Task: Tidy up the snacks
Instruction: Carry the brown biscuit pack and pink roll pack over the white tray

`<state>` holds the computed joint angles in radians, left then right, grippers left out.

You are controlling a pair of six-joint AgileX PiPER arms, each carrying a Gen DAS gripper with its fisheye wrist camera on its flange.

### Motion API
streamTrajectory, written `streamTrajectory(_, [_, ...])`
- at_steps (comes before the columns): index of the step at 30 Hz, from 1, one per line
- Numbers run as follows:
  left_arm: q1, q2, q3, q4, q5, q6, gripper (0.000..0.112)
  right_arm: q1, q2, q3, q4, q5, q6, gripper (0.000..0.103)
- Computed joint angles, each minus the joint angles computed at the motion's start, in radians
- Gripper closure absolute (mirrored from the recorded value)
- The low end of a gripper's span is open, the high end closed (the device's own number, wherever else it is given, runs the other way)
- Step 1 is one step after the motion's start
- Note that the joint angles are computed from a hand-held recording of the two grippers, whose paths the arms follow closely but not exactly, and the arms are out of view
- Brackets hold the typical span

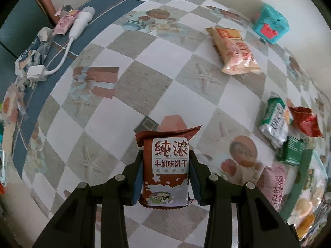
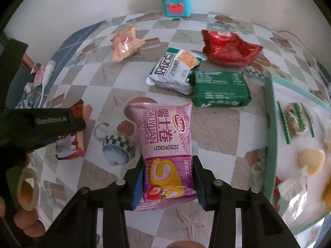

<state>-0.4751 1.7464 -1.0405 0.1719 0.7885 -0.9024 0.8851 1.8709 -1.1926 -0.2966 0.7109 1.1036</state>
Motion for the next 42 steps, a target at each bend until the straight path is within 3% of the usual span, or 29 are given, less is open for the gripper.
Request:
streamTrajectory(7, [0.015, -0.106, 0.06, -0.007, -0.03, 0.026, 0.071, 0.009, -0.158, 0.092, -0.066, 0.003, 0.108, 0.059])
streamTrajectory(17, [-0.069, -0.163, -0.004, 0.067, 0.051, -0.053, 0.071, 0.009, -0.355, 0.189, -0.17, 0.112, 0.266, 0.059])
streamTrajectory(32, [-0.274, -0.125, -0.152, 0.162, 0.15, -0.151, 0.071, -0.216, -0.682, 0.376, -0.119, 0.233, 0.278, 0.059])
streamTrajectory(42, [-0.432, -0.03, -0.299, 0.222, 0.241, -0.178, 0.071, -0.473, -0.886, 0.464, -0.033, 0.283, 0.125, 0.059])
